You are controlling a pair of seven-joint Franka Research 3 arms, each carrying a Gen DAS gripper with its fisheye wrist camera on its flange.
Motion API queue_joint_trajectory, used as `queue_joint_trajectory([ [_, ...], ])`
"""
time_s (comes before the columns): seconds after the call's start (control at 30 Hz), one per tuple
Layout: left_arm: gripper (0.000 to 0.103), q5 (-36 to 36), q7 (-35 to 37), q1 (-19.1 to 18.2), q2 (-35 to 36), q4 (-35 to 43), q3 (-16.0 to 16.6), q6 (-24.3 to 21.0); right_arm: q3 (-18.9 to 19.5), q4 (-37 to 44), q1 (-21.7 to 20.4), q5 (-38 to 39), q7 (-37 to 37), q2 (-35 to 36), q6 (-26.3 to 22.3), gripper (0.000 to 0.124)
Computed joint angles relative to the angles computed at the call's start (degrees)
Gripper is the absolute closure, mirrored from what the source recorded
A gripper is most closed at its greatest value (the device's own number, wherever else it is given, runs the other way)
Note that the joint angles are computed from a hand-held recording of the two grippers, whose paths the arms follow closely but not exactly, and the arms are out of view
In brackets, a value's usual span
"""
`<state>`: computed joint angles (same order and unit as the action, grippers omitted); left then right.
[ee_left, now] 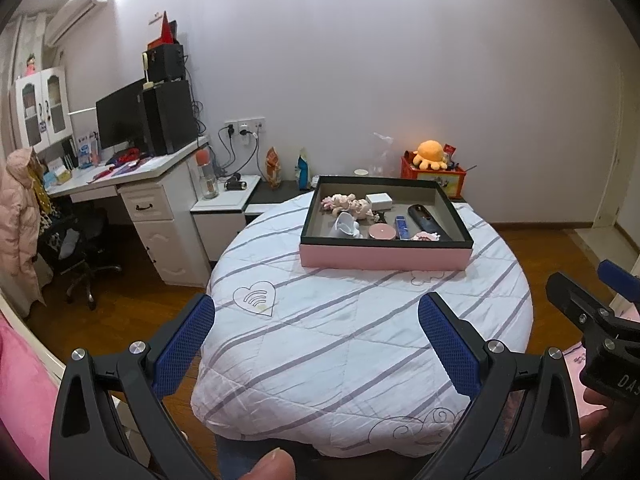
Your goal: Organize rigid objects
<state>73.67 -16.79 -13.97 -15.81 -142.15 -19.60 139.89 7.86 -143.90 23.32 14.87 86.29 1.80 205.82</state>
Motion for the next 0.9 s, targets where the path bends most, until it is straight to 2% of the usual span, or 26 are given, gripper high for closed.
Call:
queue_joint_trajectory([
  [0.4, 0.000, -1.4, 2.2, 0.0, 0.4, 0.5, 0.3, 0.9, 0.1, -0.3, 0.1, 0.0, 0.2, -0.2, 0.1, 0.021],
  [0.9, 0.000, 0.4, 0.8, 1.1, -0.2, -0.4, 0.4, 4.1, 0.1, -0.3, 0.2, 0.2, 0.0, -0.3, 0.1, 0.021],
])
